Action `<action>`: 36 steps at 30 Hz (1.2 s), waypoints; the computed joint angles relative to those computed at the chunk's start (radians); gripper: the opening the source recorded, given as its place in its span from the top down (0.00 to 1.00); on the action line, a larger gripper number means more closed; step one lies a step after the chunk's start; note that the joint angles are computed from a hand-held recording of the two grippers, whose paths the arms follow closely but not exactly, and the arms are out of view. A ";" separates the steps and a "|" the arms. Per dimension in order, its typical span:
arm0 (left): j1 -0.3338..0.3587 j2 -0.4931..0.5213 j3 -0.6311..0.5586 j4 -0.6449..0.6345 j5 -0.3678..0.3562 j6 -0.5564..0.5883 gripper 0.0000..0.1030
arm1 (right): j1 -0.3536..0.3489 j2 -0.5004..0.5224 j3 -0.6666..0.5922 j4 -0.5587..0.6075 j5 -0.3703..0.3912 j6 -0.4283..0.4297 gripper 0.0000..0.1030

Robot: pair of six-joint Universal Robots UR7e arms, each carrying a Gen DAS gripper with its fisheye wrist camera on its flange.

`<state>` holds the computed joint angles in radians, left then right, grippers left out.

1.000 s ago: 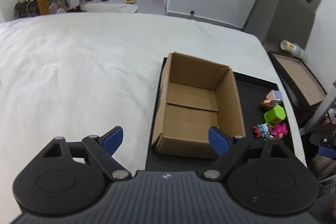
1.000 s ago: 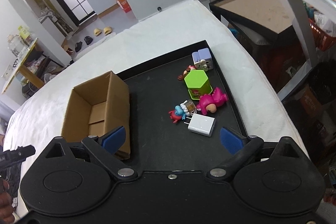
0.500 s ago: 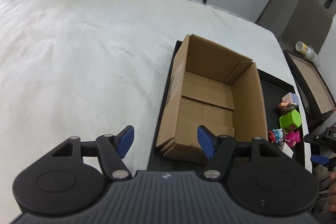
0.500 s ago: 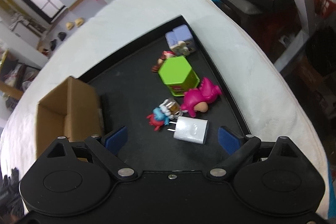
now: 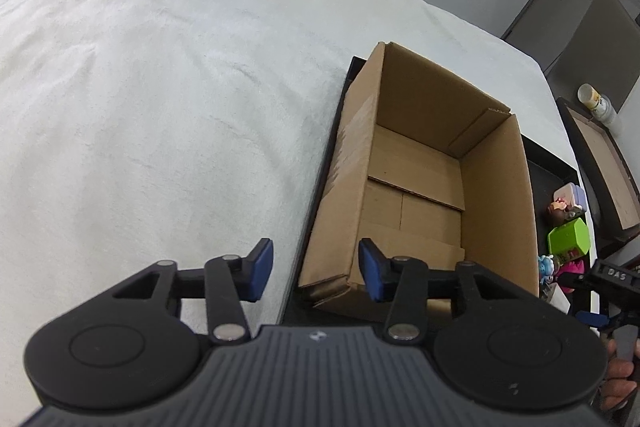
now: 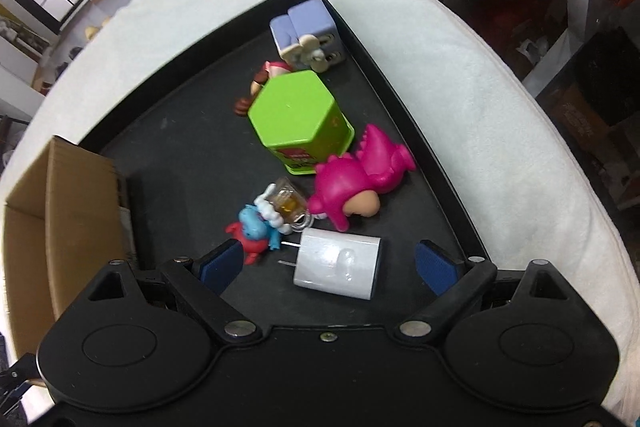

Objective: Organize rigid objects
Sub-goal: 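Move the right gripper down to the white power adapter while the left gripper approaches the box wall, then close the right gripper on the white adapter while the left gripper grips the box wall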

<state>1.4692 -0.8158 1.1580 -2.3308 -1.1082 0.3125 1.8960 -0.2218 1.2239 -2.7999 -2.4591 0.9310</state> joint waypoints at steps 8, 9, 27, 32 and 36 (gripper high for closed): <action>0.004 0.014 -0.010 0.012 -0.005 0.001 0.60 | 0.002 0.047 -0.092 0.124 -0.047 -0.005 0.10; 0.004 0.016 -0.012 0.012 -0.005 0.005 0.61 | 0.002 0.057 -0.114 0.154 -0.051 0.003 0.12; -0.003 0.011 0.020 -0.031 0.005 0.071 0.87 | 0.031 0.063 -0.088 0.079 -0.087 -0.098 0.37; 0.001 0.001 0.014 -0.002 0.003 0.057 0.87 | 0.046 0.051 -0.057 0.022 -0.088 -0.124 0.37; 0.001 0.006 -0.006 0.036 0.000 0.041 0.86 | 0.064 0.045 -0.054 -0.005 -0.075 -0.144 0.37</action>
<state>1.4699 -0.8098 1.1522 -2.2946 -1.1080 0.3535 1.9600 -0.1765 1.1699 -2.8045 -2.5343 0.7873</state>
